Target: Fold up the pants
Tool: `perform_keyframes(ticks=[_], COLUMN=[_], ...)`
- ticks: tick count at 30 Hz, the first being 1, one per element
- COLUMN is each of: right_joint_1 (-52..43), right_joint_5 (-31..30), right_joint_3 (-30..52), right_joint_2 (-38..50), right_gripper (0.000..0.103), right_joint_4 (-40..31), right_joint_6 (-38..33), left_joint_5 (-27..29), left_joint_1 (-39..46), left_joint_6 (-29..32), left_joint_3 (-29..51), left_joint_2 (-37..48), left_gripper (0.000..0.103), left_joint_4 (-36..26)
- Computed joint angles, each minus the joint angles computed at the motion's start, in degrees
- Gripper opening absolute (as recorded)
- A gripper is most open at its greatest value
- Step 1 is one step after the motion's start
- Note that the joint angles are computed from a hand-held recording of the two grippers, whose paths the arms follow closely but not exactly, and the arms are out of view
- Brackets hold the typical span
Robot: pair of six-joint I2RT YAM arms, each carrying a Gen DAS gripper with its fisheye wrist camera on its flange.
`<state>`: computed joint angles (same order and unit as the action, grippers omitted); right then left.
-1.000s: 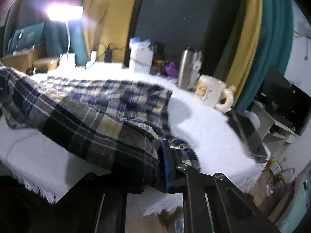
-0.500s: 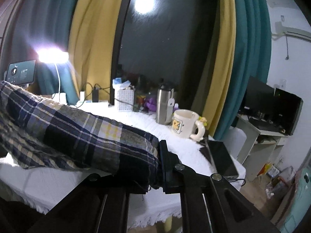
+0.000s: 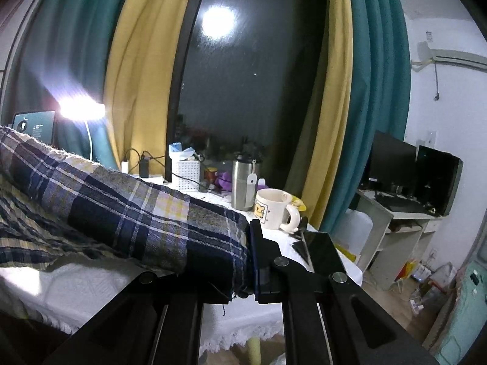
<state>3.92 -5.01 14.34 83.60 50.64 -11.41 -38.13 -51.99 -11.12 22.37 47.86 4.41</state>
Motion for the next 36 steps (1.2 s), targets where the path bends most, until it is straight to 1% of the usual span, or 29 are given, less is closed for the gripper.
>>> perform_keyframes(ticks=[2,8,12,16,17,24,36], right_joint_1=[-0.06,1.84,2.81,3.99,4.34,6.10,6.79], right_joint_5=[-0.16,1.08,2.02,3.28,3.62,4.67,4.59], right_joint_3=[-0.34,1.76,4.96,9.40,10.44,19.29,31.92], right_joint_2=[-0.58,2.75,5.34,8.23,8.93,14.90,23.30], right_gripper=[0.009,0.009,0.009,0.009,0.009,0.009,0.009], right_joint_4=[-0.17,-0.31,-1.94,-4.43,-4.95,-9.24,-16.31], right_joint_6=[0.13,0.76,1.11,1.15,1.22,1.66,2.15], left_joint_5=[-0.45,3.72,8.69,13.43,13.79,21.09,29.03], left_joint_1=[-0.42,4.43,9.57,15.01,15.53,24.65,33.46], left_joint_6=[-0.41,-0.65,0.38,1.69,1.82,3.21,5.22], left_joint_3=[-0.19,-0.77,-0.69,0.20,0.32,2.59,9.33], left_joint_2=[-0.30,1.21,4.16,7.48,7.70,14.55,25.39], left_gripper=[0.003,0.003,0.003,0.003,0.003,0.003,0.003], left_joint_4=[-0.71,0.19,3.02,5.11,5.11,8.31,10.14])
